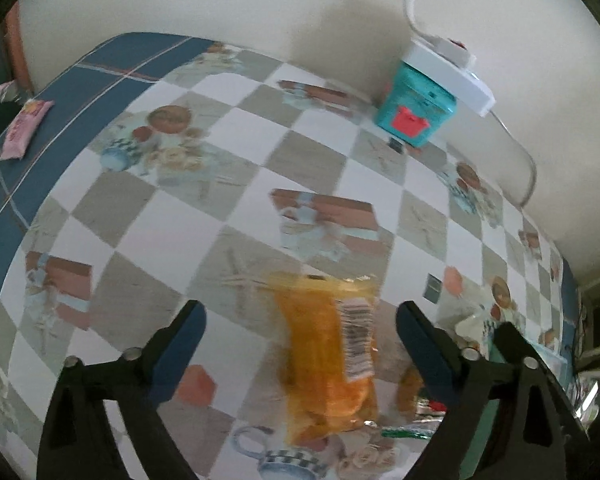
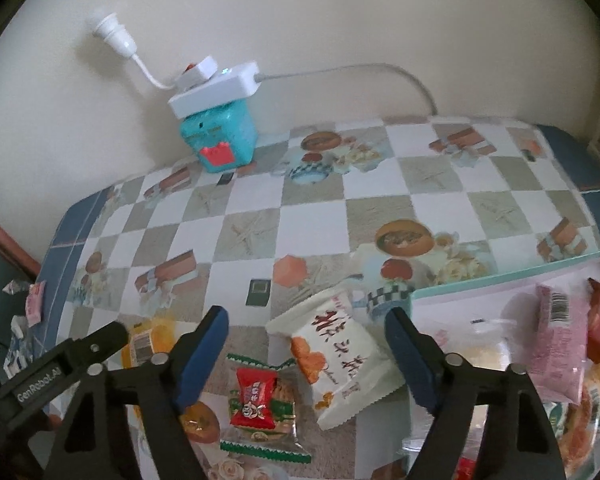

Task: Organize snacks
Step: 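Close the left tool on the orange bread bag while the right tool grips the white rice-cracker bag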

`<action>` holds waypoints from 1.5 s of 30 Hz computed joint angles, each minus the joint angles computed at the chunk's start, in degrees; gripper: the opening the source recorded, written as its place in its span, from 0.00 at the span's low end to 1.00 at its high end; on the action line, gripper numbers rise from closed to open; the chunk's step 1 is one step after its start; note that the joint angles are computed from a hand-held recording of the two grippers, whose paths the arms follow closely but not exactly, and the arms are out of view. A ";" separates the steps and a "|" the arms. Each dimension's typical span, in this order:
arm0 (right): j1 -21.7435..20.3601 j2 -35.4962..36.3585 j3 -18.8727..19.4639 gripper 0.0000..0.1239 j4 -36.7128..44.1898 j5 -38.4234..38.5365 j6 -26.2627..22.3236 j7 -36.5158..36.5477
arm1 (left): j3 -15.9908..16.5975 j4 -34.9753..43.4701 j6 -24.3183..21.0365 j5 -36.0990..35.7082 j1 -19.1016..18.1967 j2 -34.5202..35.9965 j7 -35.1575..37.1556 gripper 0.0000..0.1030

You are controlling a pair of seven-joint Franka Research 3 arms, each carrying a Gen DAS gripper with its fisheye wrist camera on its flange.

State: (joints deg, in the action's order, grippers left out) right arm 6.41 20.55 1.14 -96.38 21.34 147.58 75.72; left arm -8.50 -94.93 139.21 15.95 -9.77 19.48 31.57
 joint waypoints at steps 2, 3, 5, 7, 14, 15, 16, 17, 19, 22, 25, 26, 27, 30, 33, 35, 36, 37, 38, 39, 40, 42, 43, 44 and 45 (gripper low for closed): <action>-0.04 0.25 0.16 0.62 -0.11 0.03 -0.20 -0.54 | -0.47 1.45 -0.73 -0.22 -0.21 1.02 1.35 0.87; -0.15 0.33 0.29 0.60 -0.06 0.24 -0.53 -0.90 | -0.64 2.14 -0.97 -0.39 -0.32 1.51 1.96 0.87; -0.26 0.66 0.30 0.55 0.24 0.53 -1.41 -1.03 | -0.67 3.11 -1.75 -0.47 -0.74 2.13 2.31 0.82; -0.45 1.02 0.28 0.55 0.44 0.90 -1.93 -1.02 | -0.77 3.52 -2.19 -0.90 -0.86 2.49 2.79 0.81; -0.51 2.35 -0.14 0.55 1.03 0.84 -3.37 -0.01 | -0.91 4.55 -3.60 -2.38 -0.93 3.60 4.36 0.81; -0.53 2.41 -0.15 0.55 1.05 0.82 -3.29 0.12 | -0.96 4.97 -4.20 -2.52 -0.98 3.93 4.66 0.81; -0.54 2.44 -0.14 0.55 0.99 0.82 -3.18 0.23 | -0.96 5.13 -4.49 -2.58 -1.04 4.08 4.82 0.81; -0.53 2.42 -0.13 0.55 0.90 0.75 -3.06 0.26 | -0.96 5.41 -4.81 -2.56 -1.13 4.37 5.06 0.81; -0.40 2.44 -0.17 0.52 1.02 0.23 -3.40 0.32 | -1.05 5.44 -4.78 -3.04 -1.04 4.60 5.37 0.78; -1.69 2.62 1.14 0.49 1.77 2.93 -5.22 -1.76 | -0.88 5.15 -4.80 -3.49 -0.98 4.61 4.90 0.78; -1.00 2.52 0.66 0.50 1.61 2.64 -5.09 -1.66 | -0.62 3.94 -5.14 -3.89 -0.69 3.98 3.78 0.78; -0.18 2.56 -0.09 0.50 1.40 1.05 -4.49 -0.50 | -0.55 3.64 -5.54 -4.16 -0.50 3.82 3.38 0.78; 0.24 2.61 -0.51 0.50 1.31 0.01 -4.20 0.25 | -0.65 3.07 -5.20 -4.65 -0.19 3.55 3.26 0.78; 0.03 2.81 -0.34 0.49 1.28 -0.26 -4.04 0.45 | -0.66 2.00 -5.05 -5.19 0.22 2.89 2.60 0.78; 0.28 2.71 -0.36 0.50 0.66 -0.89 -2.87 0.51 | -0.80 1.72 -5.08 -5.46 0.42 2.82 2.53 0.78; 0.75 2.70 -0.64 0.50 0.29 -2.05 -2.22 0.86 | -0.82 2.48 -6.32 -5.33 0.25 3.29 2.52 0.78; 1.04 2.65 -0.83 0.50 0.10 -2.82 -1.96 1.08 | -0.75 2.54 -6.76 -4.96 0.09 3.26 2.47 0.78; 1.39 2.56 -1.05 0.50 -0.10 -3.70 -1.71 1.37 | -0.64 3.33 -7.40 -4.34 -0.27 3.78 2.33 0.78; 1.83 2.47 -1.31 0.50 -0.40 -4.72 -1.21 1.77 | -0.62 3.70 -7.93 -4.08 -0.43 3.97 2.31 0.78; 1.98 2.38 -1.35 0.50 -0.64 -5.27 -0.88 1.85 | -0.62 4.03 -8.26 -3.93 -0.51 4.17 2.29 0.78; 2.07 2.35 -1.36 0.51 -0.78 -5.70 -0.68 1.90 | -0.62 4.13 -8.37 -3.86 -0.54 4.23 2.27 0.78; 1.74 2.27 -0.90 0.51 -0.71 -5.48 -1.13 1.26 | -0.55 4.18 -8.46 -3.76 -0.54 4.25 2.04 0.78; 1.40 2.30 -0.53 0.51 -0.40 -4.94 -1.85 0.73 | -0.46 4.12 -8.64 -3.66 -0.55 4.17 1.76 0.78; 0.96 2.32 -0.05 0.51 -0.12 -4.01 -2.61 0.03 | -0.36 4.49 -9.10 -3.52 -0.63 4.37 1.37 0.78; 0.54 2.38 0.40 0.51 0.15 -2.94 -3.28 -0.67 | -0.25 5.06 -9.58 -3.42 -0.66 4.74 1.04 0.78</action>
